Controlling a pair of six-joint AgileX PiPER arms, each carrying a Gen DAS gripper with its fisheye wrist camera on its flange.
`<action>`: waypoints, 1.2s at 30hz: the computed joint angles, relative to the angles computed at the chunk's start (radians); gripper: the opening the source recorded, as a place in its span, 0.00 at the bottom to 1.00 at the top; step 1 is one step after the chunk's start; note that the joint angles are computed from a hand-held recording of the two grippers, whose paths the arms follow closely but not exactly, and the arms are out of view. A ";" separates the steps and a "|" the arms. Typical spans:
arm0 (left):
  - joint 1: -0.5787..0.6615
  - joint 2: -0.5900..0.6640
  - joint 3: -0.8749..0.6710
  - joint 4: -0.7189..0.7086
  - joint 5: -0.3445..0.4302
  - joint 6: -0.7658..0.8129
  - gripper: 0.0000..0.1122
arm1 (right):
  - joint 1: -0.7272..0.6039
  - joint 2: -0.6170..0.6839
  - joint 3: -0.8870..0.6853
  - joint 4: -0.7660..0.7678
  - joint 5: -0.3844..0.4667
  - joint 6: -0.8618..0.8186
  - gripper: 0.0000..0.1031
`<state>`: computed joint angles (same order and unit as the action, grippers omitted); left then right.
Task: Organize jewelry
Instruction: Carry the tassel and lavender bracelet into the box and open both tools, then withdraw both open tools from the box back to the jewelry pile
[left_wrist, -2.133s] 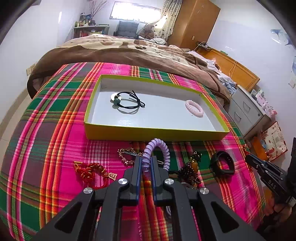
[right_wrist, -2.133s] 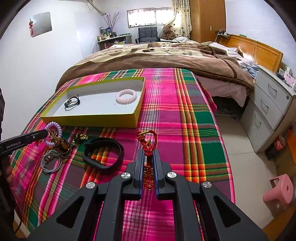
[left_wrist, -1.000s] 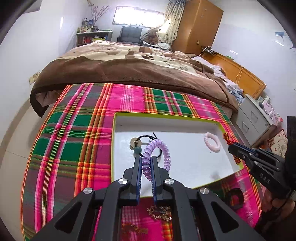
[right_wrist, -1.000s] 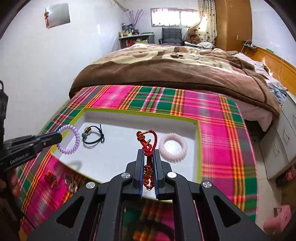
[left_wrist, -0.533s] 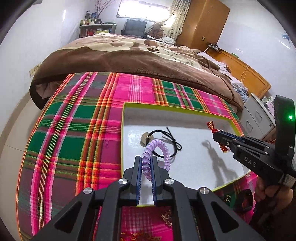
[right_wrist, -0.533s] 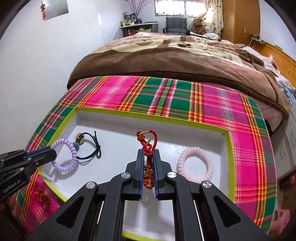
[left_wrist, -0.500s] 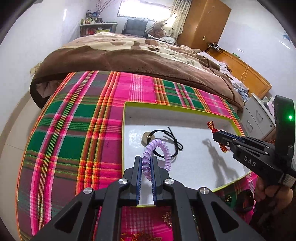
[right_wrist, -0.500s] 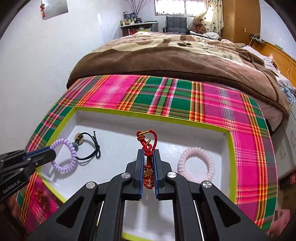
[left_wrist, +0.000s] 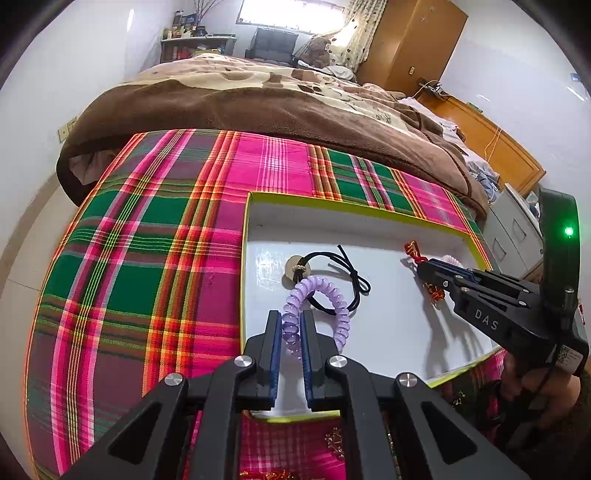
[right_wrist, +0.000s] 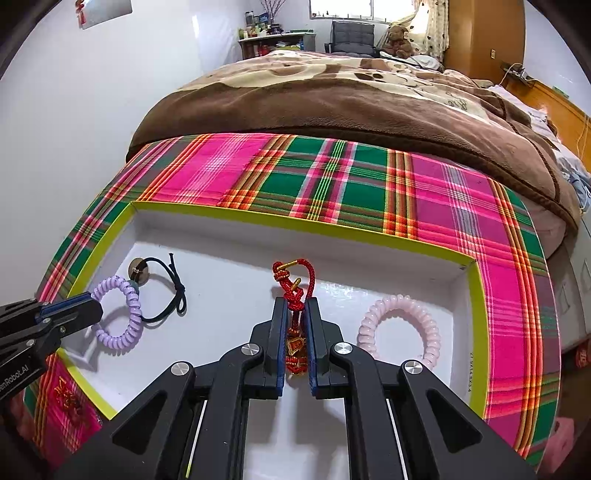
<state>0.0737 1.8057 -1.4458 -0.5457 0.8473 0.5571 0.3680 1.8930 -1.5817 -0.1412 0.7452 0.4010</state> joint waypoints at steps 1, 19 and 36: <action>-0.001 -0.002 0.001 0.003 -0.002 -0.002 0.09 | 0.001 0.000 -0.002 -0.001 0.003 -0.001 0.09; 0.002 -0.082 0.067 -0.033 -0.009 0.040 0.39 | 0.008 -0.092 0.090 -0.027 -0.058 0.049 0.41; 0.030 -0.372 0.258 -0.045 -0.062 0.077 0.40 | 0.101 -0.361 0.328 -0.204 -0.098 0.269 0.42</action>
<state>0.1032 1.4333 -1.1881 -0.5906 0.7856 0.6337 0.4685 1.5323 -1.2534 -0.3455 0.6470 0.6700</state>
